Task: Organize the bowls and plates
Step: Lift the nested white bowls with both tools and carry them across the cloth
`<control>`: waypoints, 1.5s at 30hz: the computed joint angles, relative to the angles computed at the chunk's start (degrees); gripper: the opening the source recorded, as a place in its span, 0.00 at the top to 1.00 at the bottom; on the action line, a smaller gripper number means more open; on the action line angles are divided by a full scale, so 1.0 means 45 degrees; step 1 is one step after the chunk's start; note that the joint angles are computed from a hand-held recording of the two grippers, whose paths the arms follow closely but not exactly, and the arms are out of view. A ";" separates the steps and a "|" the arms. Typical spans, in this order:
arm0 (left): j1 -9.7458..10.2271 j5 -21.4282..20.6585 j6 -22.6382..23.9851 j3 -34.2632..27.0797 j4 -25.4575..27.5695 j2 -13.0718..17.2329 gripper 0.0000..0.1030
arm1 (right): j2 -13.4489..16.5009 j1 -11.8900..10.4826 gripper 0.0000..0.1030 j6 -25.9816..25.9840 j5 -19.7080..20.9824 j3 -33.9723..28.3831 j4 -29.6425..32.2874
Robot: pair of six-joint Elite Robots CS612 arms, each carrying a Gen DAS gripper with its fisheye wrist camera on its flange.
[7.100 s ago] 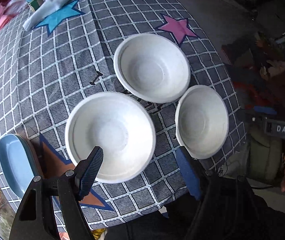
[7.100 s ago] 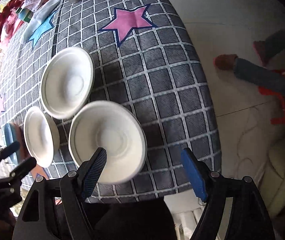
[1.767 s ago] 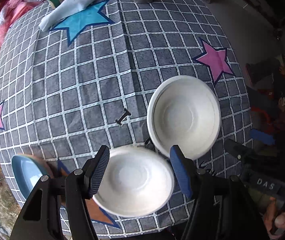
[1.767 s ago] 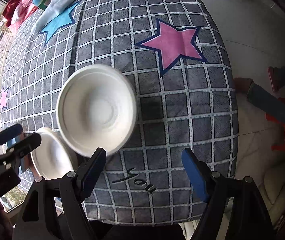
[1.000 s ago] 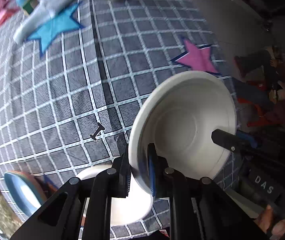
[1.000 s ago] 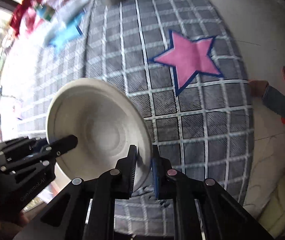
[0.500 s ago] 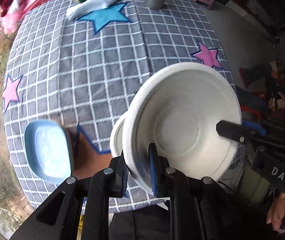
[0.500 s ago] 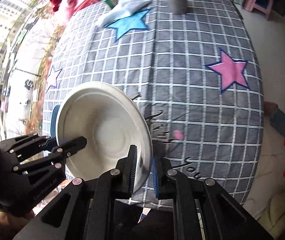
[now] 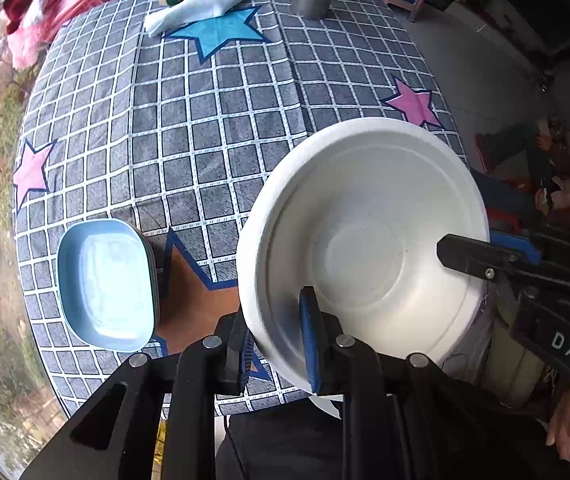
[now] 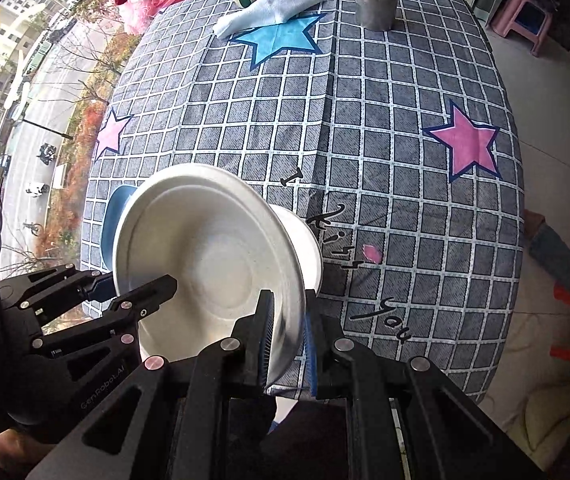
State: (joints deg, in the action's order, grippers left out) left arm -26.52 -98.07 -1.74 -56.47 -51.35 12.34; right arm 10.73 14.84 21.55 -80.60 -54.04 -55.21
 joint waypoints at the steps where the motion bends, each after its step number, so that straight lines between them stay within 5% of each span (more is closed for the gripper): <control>1: -0.0005 0.0010 0.0053 -0.0065 0.0001 0.0022 0.79 | -0.0006 0.0005 0.84 0.0035 -0.0029 -0.0020 0.0020; 10: 0.0018 -0.0203 0.0575 -0.0272 0.0117 -0.0302 0.76 | -0.0479 0.0051 0.84 -0.0103 -0.0059 0.0095 0.0349; 15: -0.0009 -0.0155 0.1176 0.0444 0.0358 -0.1256 0.69 | -0.1540 0.0069 0.84 -0.0757 -0.0016 0.1108 0.0495; 21: -0.0140 0.0172 0.1317 0.0638 0.0456 -0.1993 0.63 | -0.2485 0.0311 0.84 -0.1443 -0.1026 0.1686 0.0270; 23: -0.0166 0.0122 0.1315 0.0473 0.0476 -0.2054 0.57 | -0.2611 0.0324 0.84 -0.1411 -0.0999 0.1713 0.0272; 40: -0.0052 0.0118 0.0803 0.0062 0.0618 -0.1923 0.57 | -0.2735 0.0482 0.84 -0.1603 -0.0961 0.1839 0.0186; 42: -0.0062 0.0279 0.0727 0.0068 0.0608 -0.1902 0.41 | -0.2714 0.0444 0.83 -0.1503 -0.0840 0.1861 0.0150; 43: -0.0079 0.0500 0.0630 0.0034 0.0512 -0.1861 0.23 | -0.2690 0.0421 0.67 -0.1388 -0.0815 0.1839 0.0118; 44: -0.0093 0.0761 0.0483 -0.0094 0.0310 -0.1775 0.20 | -0.2652 0.0421 0.32 -0.1147 -0.1135 0.1792 0.0030; 45: -0.0074 0.0829 0.0358 -0.0136 0.0181 -0.1738 0.20 | -0.2606 0.0437 0.17 -0.0937 -0.1458 0.1702 -0.0094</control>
State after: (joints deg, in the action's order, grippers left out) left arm -26.86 -94.34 -0.13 -57.09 -50.54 4.52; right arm -1.00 16.81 17.33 -87.17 -46.38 -55.63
